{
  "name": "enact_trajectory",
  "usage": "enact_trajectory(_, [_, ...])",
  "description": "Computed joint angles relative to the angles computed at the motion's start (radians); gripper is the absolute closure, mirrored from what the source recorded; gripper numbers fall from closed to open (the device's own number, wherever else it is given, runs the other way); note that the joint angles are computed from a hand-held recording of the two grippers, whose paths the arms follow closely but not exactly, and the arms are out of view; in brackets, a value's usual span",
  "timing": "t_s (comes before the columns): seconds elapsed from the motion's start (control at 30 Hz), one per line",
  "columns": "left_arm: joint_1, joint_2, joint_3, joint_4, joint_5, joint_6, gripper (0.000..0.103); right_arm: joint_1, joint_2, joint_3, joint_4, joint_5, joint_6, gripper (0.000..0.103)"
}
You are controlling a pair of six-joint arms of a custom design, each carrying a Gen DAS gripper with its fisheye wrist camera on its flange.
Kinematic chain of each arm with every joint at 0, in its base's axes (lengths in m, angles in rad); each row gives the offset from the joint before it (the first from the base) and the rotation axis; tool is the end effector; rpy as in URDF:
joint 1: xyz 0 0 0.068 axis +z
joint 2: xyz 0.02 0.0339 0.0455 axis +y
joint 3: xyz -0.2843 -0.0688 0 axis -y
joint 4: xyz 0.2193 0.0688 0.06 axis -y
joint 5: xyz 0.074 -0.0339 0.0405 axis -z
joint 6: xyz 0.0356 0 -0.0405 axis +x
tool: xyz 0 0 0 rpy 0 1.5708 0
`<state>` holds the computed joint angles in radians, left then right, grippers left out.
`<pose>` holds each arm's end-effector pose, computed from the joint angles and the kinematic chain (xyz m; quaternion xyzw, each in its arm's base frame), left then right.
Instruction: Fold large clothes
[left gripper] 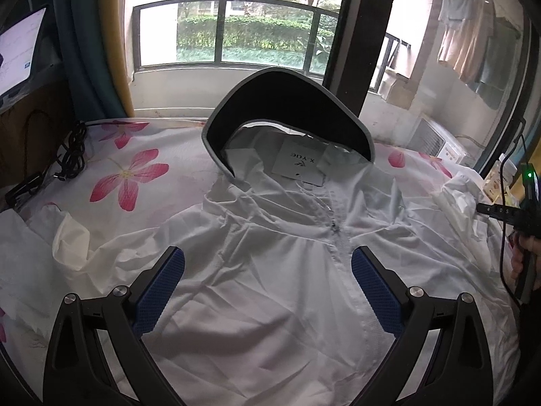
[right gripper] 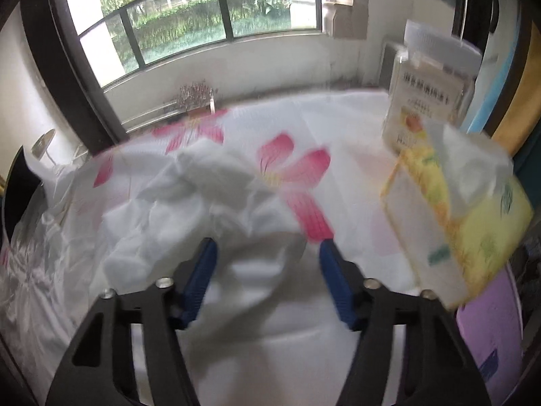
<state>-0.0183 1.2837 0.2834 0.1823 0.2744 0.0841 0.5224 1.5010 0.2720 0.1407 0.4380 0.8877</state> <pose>0.1822 -0.0130 0.1550 0.0974 0.9175 -0.1151 0.3681 0.1631 0.0765 0.1165 0.2232 0.9227 -0.0095 0.3143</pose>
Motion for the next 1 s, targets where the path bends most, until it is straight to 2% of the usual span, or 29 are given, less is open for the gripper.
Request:
enact_trajectory(0.03, [0.014, -0.002, 0.001, -0.003, 0.010, 0.007, 0.002, -0.012, -0.006, -0.001, 0.007, -0.015, -0.010, 0.089])
enact_trajectory(0.07, [0.027, -0.007, 0.002, -0.009, 0.020, 0.014, 0.002, -0.024, -0.011, -0.005, 0.021, -0.034, -0.019, 0.098])
enact_trajectory(0.13, [0.046, -0.022, 0.003, -0.023, 0.035, 0.025, 0.002, -0.008, -0.026, 0.001, 0.008, -0.019, -0.020, 0.100])
enact_trajectory(0.2, [0.082, -0.055, 0.006, -0.051, 0.062, 0.044, 0.002, 0.047, -0.075, 0.028, -0.067, 0.029, -0.007, 0.101])
enact_trajectory(0.37, [0.214, -0.169, 0.019, -0.170, 0.171, 0.121, 0.002, 0.262, -0.168, 0.165, -0.351, 0.198, 0.103, 0.101])
enact_trajectory(0.5, [0.332, -0.221, 0.025, -0.256, 0.256, 0.203, 0.002, 0.395, -0.144, 0.286, -0.573, 0.272, 0.210, 0.101])
enact_trajectory(0.6, [0.398, -0.214, 0.028, -0.287, 0.284, 0.257, 0.002, 0.397, -0.064, 0.277, -0.628, 0.255, 0.278, 0.100])
enact_trajectory(0.7, [0.444, -0.177, 0.034, -0.290, 0.287, 0.299, 0.002, 0.354, -0.029, 0.210, -0.580, 0.190, 0.271, 0.096])
enact_trajectory(0.73, [0.448, -0.166, 0.034, -0.283, 0.283, 0.302, 0.002, 0.362, -0.043, 0.191, -0.574, 0.171, 0.281, 0.085])
enact_trajectory(0.77, [0.451, -0.142, 0.037, -0.267, 0.275, 0.299, 0.002, 0.364, -0.056, 0.173, -0.556, 0.154, 0.279, 0.056])
enact_trajectory(0.8, [0.455, -0.135, 0.038, -0.265, 0.274, 0.299, 0.002, 0.370, -0.068, 0.161, -0.549, 0.147, 0.284, 0.038])
enact_trajectory(0.83, [0.452, -0.120, 0.039, -0.253, 0.269, 0.291, 0.002, 0.385, -0.078, 0.160, -0.549, 0.158, 0.281, 0.013])
enact_trajectory(0.87, [0.448, -0.102, 0.040, -0.237, 0.261, 0.281, 0.002, 0.411, -0.081, 0.174, -0.566, 0.186, 0.276, 0.006])
enact_trajectory(0.93, [0.440, -0.085, 0.036, -0.212, 0.251, 0.267, 0.002, 0.443, -0.072, 0.219, -0.618, 0.219, 0.255, 0.006])
enact_trajectory(1.0, [0.427, -0.079, 0.032, -0.196, 0.240, 0.254, 0.002, 0.454, -0.059, 0.244, -0.577, 0.234, 0.185, 0.006])
